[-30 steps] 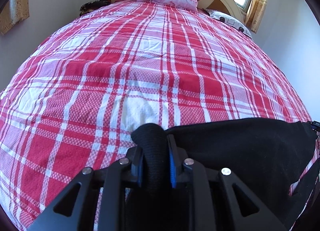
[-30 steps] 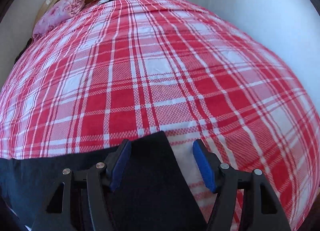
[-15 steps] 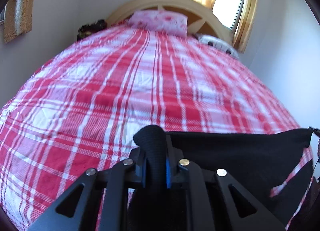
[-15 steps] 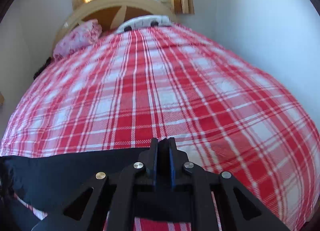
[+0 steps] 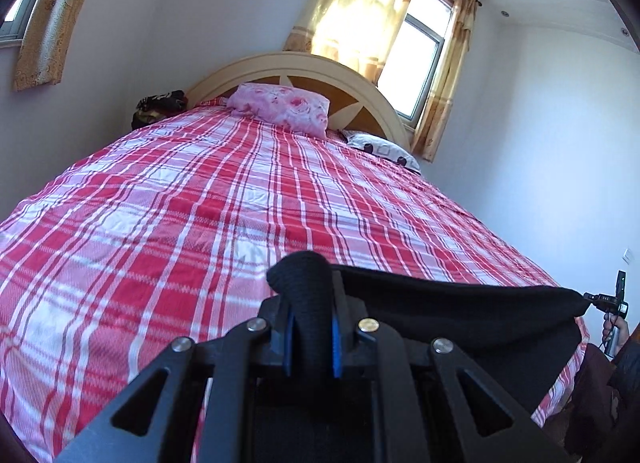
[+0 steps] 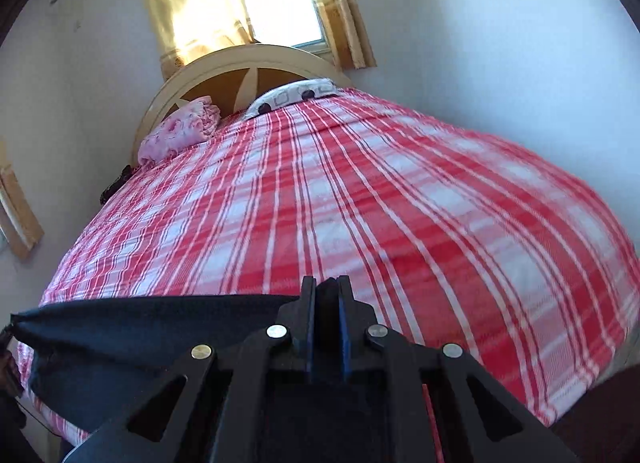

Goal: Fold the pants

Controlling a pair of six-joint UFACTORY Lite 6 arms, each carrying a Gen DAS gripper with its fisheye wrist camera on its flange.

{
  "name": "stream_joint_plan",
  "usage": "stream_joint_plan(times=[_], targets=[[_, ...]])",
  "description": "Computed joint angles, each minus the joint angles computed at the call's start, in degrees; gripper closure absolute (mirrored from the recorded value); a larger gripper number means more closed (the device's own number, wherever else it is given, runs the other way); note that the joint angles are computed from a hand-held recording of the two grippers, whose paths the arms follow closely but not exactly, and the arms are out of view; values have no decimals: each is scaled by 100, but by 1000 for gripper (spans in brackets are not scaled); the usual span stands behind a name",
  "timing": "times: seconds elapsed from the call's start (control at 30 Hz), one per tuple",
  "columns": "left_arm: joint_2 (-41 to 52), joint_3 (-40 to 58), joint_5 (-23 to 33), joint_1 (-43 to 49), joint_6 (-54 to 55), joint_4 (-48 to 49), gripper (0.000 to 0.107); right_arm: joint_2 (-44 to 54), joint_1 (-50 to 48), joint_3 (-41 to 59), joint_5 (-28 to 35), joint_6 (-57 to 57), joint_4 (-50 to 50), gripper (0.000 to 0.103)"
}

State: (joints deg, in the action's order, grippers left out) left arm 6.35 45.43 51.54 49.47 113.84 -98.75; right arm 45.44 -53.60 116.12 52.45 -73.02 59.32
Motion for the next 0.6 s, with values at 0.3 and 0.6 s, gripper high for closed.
stream_joint_plan(times=[0.3,0.6], targets=[[-400,-1224,247,621,976,81,80,-295,-508,-1257,57,-759,105,89],[-311,-1706,603,1375,1570,236,64,-1893,-667,-3206,-1309,-2079,1164,62]])
